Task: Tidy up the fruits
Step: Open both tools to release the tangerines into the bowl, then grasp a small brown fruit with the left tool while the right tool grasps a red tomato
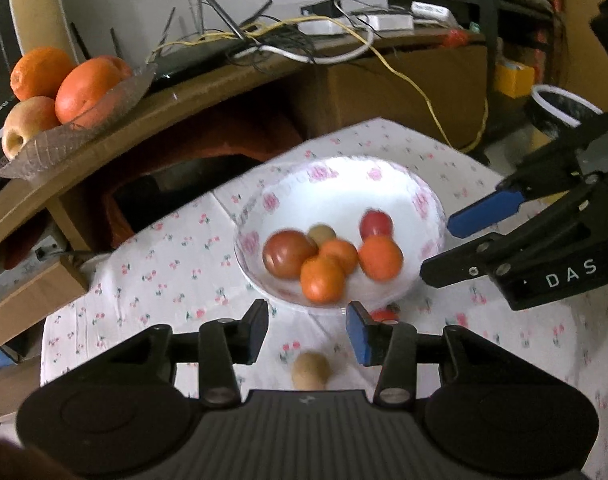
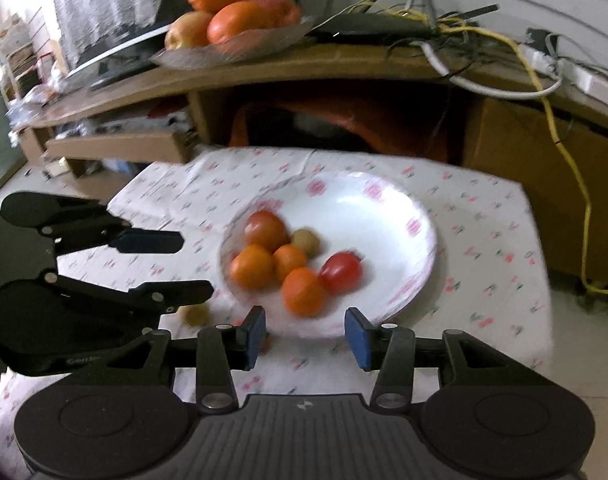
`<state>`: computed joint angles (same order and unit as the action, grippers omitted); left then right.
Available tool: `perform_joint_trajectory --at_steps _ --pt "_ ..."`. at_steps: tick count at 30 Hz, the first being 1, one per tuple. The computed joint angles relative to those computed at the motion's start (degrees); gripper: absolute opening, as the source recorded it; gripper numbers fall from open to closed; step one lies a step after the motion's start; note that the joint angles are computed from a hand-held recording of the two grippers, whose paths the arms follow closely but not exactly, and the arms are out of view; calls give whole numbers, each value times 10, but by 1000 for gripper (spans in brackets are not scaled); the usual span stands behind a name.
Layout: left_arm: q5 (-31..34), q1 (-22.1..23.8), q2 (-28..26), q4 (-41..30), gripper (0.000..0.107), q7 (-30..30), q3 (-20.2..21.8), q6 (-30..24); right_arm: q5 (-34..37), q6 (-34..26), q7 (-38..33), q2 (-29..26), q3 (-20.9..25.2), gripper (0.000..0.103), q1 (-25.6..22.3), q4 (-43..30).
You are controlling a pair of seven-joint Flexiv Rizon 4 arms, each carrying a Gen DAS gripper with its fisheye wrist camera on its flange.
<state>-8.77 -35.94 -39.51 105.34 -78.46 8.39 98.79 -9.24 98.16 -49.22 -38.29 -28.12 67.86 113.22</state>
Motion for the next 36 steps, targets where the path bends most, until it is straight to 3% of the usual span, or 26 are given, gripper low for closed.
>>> perform_joint_trajectory --at_steps 5,11,19,24,27,28,32,36 --pt "14 5 8 17 50 10 -3 -17 -16 -15 -5 -4 35 48 -22 -12" --pt "28 44 12 30 50 20 -43 -25 -43 -34 6 -12 88 50 -68 -35" --pt "29 49 -7 21 50 10 -43 -24 -67 -35 30 -34 126 50 -106 -63" --pt "30 60 -19 15 50 15 -59 -6 -70 -29 44 -46 119 48 -100 -71" --pt "26 60 -24 14 50 17 -60 5 -77 -37 43 -49 126 32 -106 -78" --pt "24 61 -25 14 49 17 -62 6 -79 -39 43 -49 128 32 -108 -79" --pt "16 55 -24 15 34 19 -59 7 -90 -49 51 -44 116 30 -99 -74" --pt "13 48 -16 24 31 21 -54 7 -99 -50 56 -30 115 29 -99 -56"
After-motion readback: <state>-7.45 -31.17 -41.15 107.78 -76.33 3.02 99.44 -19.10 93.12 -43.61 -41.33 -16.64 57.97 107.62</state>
